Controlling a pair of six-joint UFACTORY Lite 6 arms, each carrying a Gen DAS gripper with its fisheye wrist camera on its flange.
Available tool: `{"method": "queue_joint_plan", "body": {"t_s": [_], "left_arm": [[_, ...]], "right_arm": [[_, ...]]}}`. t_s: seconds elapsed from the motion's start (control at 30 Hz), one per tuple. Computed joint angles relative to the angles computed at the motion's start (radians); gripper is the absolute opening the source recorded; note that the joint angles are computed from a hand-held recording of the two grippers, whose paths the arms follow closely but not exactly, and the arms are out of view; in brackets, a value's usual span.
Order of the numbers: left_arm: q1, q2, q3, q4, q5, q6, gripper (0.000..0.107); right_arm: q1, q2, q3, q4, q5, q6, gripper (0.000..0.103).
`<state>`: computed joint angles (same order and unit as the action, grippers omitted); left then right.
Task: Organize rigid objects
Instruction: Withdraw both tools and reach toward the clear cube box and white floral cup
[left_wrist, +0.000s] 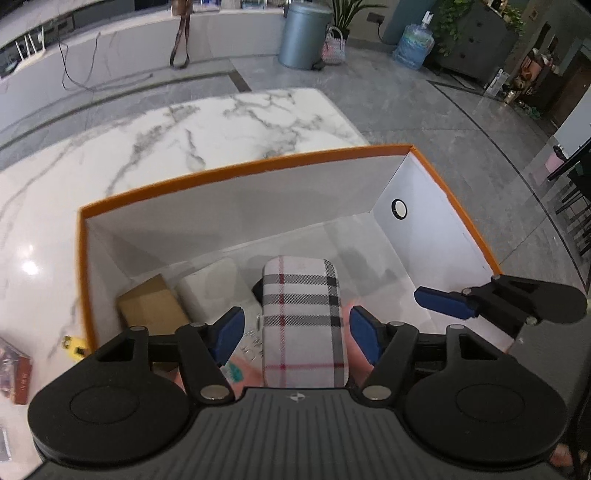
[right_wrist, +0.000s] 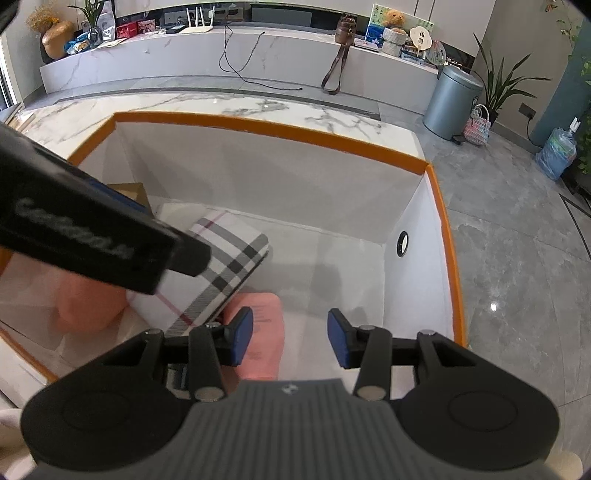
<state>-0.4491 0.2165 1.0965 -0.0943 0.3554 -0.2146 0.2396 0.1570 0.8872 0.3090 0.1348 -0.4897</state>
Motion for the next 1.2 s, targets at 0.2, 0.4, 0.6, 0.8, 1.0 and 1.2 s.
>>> {"method": "queue_joint_plan", "body": {"t_s": [0.2, 0.4, 0.6, 0.8, 1.0, 1.2], "left_arm": [[-0.013, -0.211, -0.161, 0.160, -0.008, -0.129, 0.077], [0.010, -0.421, -0.287, 0.268, 0.035, -0.207, 0.077], [0.075, -0.638, -0.410, 0.272, 0.085, -0.181, 0.075], [0.213, -0.796, -0.498, 0.137, 0.145, 0.020, 0.074], [0.443, -0.918, -0.561, -0.061, 0.220, 0.343, 0.073], [0.762, -0.989, -0.617, -0.312, 0.318, 0.746, 0.071]], "right_arm": [[0.053, -0.092, -0.036, -0.153, 0.014, 0.191, 0.048], [0.155, -0.182, -0.066, -0.391, 0.030, 0.484, 0.057], [0.287, -0.247, -0.070, -0.588, 0.061, 0.746, 0.058], [0.433, -0.226, -0.029, -0.762, 0.087, 0.968, 0.058], [0.549, -0.158, 0.053, -0.856, 0.124, 1.087, 0.054], [0.655, -0.082, 0.127, -0.915, 0.143, 1.182, 0.044]]}}
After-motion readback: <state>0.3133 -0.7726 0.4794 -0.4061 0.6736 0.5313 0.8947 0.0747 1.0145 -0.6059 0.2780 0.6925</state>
